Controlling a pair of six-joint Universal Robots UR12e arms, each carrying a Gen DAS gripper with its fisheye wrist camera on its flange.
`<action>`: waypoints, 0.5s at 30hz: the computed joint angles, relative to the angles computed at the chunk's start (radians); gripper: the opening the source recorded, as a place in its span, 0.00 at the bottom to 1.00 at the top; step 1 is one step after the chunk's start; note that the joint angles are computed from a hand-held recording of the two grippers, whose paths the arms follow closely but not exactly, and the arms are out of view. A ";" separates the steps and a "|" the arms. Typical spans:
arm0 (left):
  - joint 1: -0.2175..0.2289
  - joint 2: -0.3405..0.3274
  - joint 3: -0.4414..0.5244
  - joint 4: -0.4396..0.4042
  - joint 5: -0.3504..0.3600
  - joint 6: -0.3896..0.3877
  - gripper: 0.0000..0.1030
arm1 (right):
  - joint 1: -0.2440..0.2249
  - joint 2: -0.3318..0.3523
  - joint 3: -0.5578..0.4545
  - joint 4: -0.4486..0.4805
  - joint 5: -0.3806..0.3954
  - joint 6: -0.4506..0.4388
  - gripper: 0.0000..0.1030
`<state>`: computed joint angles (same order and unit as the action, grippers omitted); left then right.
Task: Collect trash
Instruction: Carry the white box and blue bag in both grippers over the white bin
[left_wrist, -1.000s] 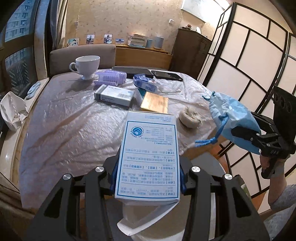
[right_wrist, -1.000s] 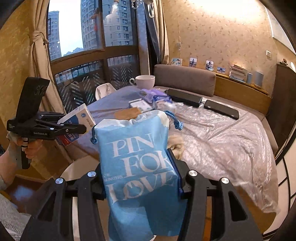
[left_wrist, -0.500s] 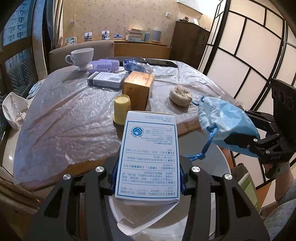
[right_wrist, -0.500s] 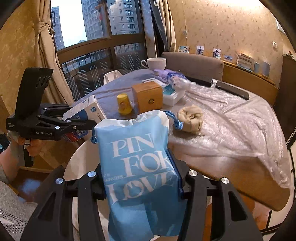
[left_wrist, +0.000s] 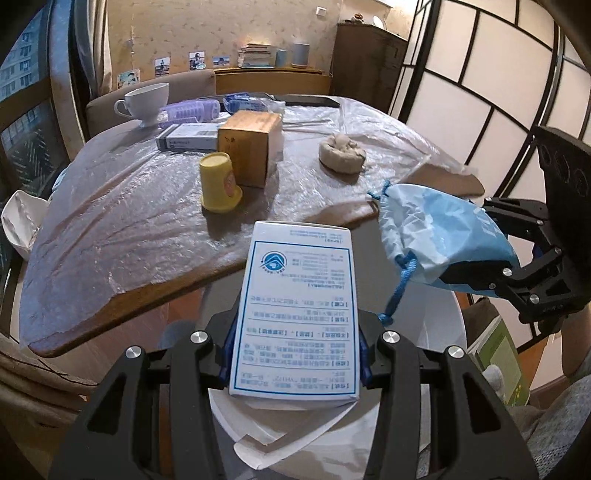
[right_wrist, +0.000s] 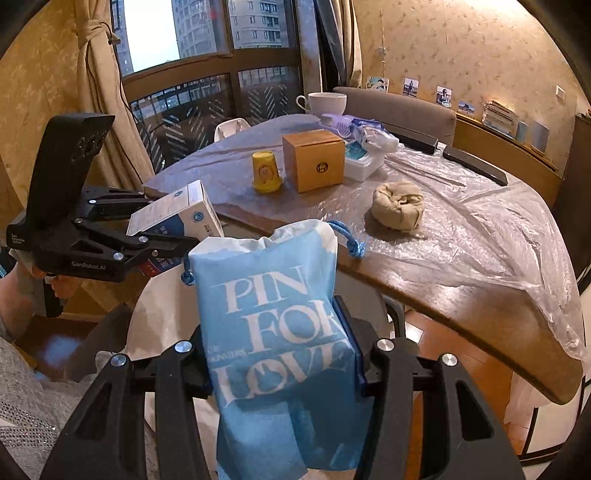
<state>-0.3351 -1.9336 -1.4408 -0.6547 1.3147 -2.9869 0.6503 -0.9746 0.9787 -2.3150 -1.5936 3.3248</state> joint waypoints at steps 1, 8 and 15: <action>-0.002 -0.001 0.000 -0.003 0.002 0.004 0.47 | 0.000 0.001 -0.001 0.002 0.002 0.001 0.49; -0.009 -0.008 0.007 -0.039 0.014 0.020 0.47 | 0.002 0.011 -0.009 0.030 0.011 0.000 0.49; -0.015 -0.013 0.009 -0.061 0.023 0.032 0.47 | 0.002 0.019 -0.016 0.058 0.021 0.005 0.49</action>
